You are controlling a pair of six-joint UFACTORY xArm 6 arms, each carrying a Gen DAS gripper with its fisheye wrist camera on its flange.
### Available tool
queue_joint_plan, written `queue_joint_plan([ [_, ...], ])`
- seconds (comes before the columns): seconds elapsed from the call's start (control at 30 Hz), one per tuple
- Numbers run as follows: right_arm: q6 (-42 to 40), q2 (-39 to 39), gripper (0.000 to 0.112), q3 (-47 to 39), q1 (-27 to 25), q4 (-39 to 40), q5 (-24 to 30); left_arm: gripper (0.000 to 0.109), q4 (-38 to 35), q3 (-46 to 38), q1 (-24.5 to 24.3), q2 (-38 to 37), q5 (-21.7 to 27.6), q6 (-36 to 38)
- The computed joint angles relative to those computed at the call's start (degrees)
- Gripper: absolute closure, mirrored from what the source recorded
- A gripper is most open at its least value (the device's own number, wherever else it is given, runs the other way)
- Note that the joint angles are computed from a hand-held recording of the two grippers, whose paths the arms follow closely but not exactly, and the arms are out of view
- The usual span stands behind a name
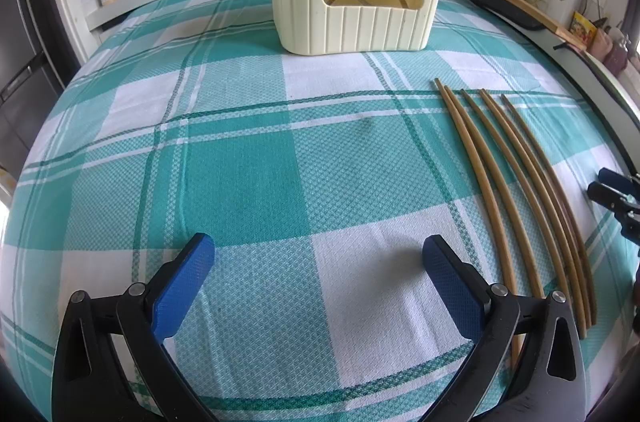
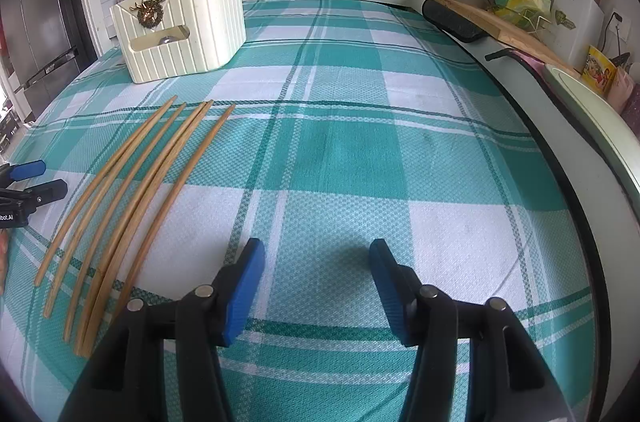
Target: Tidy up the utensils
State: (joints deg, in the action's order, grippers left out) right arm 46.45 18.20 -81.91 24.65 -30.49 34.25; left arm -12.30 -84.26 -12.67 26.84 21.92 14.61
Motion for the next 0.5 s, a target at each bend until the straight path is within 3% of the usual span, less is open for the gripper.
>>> queue_joint_plan([
  [0.23, -0.06, -0.02, 0.057, 0.0, -0.02, 0.05, 0.01, 0.007, -18.87, -5.36, -0.39, -0.16, 7.6, 13.1],
  [0.5, -0.06, -0.07, 0.057, 0.08, -0.04, 0.11, -0.05, 0.007, -8.33, -8.26, -3.63, 2.5, 8.48, 10.66],
])
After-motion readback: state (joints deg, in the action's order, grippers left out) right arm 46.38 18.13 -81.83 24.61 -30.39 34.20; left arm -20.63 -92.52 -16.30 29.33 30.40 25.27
